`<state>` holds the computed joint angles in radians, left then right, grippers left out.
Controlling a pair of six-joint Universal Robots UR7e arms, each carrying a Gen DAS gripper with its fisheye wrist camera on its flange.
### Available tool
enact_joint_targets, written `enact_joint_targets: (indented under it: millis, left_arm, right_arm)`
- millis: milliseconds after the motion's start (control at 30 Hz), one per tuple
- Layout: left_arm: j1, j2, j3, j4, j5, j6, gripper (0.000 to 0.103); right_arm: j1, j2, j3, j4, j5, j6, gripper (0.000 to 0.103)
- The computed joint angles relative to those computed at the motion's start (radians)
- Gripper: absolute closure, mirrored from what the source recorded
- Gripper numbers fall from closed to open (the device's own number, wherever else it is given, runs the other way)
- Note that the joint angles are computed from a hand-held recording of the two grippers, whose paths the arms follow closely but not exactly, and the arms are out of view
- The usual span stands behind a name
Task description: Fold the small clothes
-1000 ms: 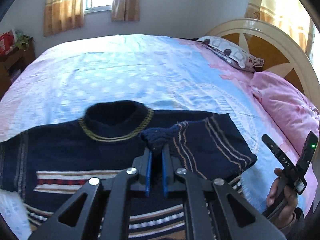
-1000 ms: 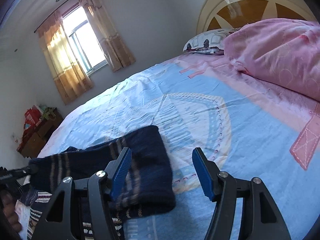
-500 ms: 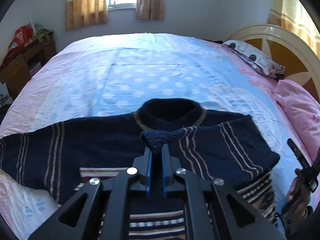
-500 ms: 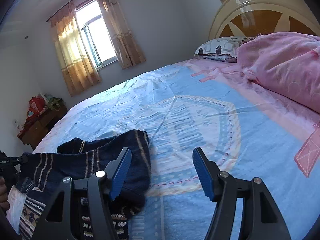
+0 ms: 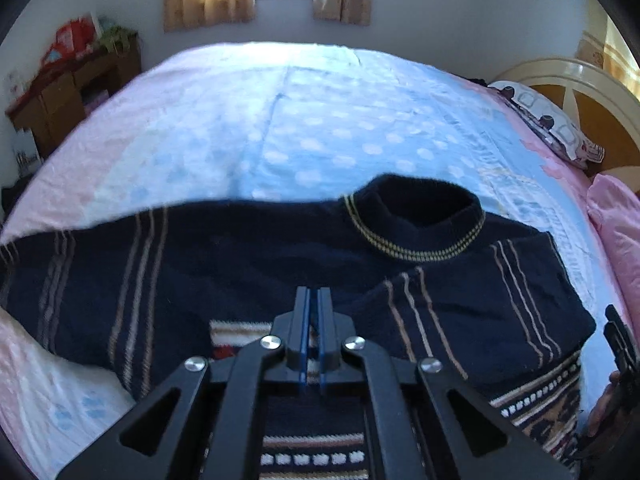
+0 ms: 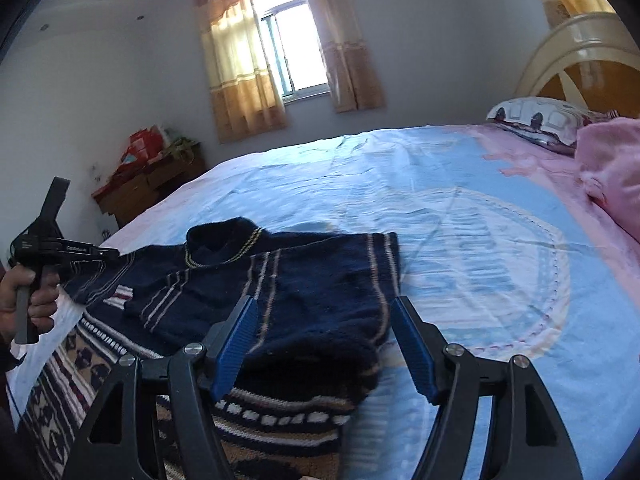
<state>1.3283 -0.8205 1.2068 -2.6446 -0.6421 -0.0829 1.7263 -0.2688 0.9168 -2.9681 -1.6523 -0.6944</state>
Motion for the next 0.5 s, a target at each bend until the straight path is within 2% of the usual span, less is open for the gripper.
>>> enact_joint_targets:
  millis: [33, 67, 100, 133, 167, 200, 267, 333, 367, 400, 500]
  left_arm:
    - [0.008, -0.006, 0.001, 0.039, -0.034, -0.053, 0.094]
    - [0.018, -0.009, -0.009, 0.1, -0.071, -0.118, 0.078]
    - [0.026, -0.005, -0.024, 0.152, -0.092, -0.17, 0.055]
    - [0.033, 0.004, -0.032, 0.173, -0.105, -0.212, 0.047]
    - [0.036, 0.013, -0.03, 0.152, -0.107, -0.217, 0.043]
    - [0.037, 0.023, -0.031, 0.138, -0.107, -0.21, 0.043]
    - [0.039, 0.055, -0.067, 0.189, -0.102, -0.211, 0.045]
    - [0.035, 0.085, -0.086, 0.202, -0.053, -0.194, 0.051]
    - [0.027, 0.1, -0.084, 0.157, -0.011, -0.136, 0.068]
    - [0.022, 0.103, -0.082, 0.138, -0.011, -0.1, 0.093]
    - [0.011, 0.095, -0.07, 0.102, -0.002, -0.067, 0.093]
  right_arm:
    - [-0.001, 0.001, -0.002, 0.001, 0.0, 0.006, 0.033]
    - [-0.002, 0.003, -0.006, 0.002, -0.003, 0.013, 0.033]
    - [-0.002, 0.004, -0.008, -0.002, -0.008, 0.018, 0.033]
    - [-0.002, 0.006, -0.012, -0.001, -0.013, 0.02, 0.033]
    - [-0.001, 0.008, -0.015, 0.0, -0.016, 0.02, 0.033]
    - [-0.001, 0.009, -0.016, -0.002, -0.02, 0.016, 0.033]
    - [0.001, 0.009, -0.012, -0.008, -0.022, 0.008, 0.033]
    - [0.001, 0.01, -0.014, -0.008, -0.026, 0.007, 0.033]
    - [0.001, 0.011, -0.016, -0.004, -0.026, 0.009, 0.033]
    - [0.0, 0.011, -0.02, 0.0, -0.028, 0.013, 0.033]
    - [0.0, 0.014, -0.028, 0.005, -0.035, 0.021, 0.033]
